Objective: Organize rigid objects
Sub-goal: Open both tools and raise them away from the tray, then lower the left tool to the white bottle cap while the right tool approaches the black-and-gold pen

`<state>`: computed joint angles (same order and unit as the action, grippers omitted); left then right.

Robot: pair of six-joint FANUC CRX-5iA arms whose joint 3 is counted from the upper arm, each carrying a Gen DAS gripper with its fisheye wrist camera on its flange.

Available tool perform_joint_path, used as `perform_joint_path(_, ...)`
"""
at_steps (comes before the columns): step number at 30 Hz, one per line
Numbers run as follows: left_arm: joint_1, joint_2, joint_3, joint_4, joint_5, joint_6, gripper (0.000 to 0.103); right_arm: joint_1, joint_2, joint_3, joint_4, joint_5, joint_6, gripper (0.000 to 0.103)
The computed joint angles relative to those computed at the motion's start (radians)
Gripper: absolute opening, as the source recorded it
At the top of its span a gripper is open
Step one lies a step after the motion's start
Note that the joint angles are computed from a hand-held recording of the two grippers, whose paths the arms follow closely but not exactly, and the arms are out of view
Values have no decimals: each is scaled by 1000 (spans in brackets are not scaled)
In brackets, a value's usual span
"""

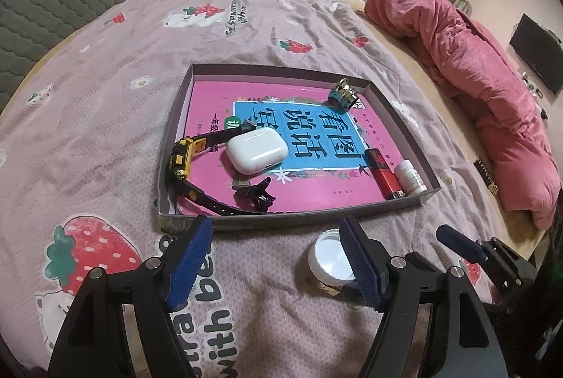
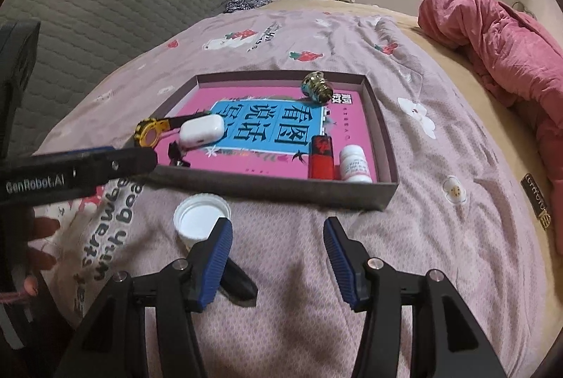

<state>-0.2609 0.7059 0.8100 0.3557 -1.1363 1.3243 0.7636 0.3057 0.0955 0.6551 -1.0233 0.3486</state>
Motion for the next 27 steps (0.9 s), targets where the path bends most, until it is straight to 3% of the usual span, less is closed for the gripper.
perform_joint_path(18, -8, -32, -55, -22, -41, -5, 76, 32, -8, -12, -42, -18, 39, 55)
perform_joint_path(27, -28, -10, -25, -26, -78, -30, 76, 36, -4, -9, -61, -11, 61, 55)
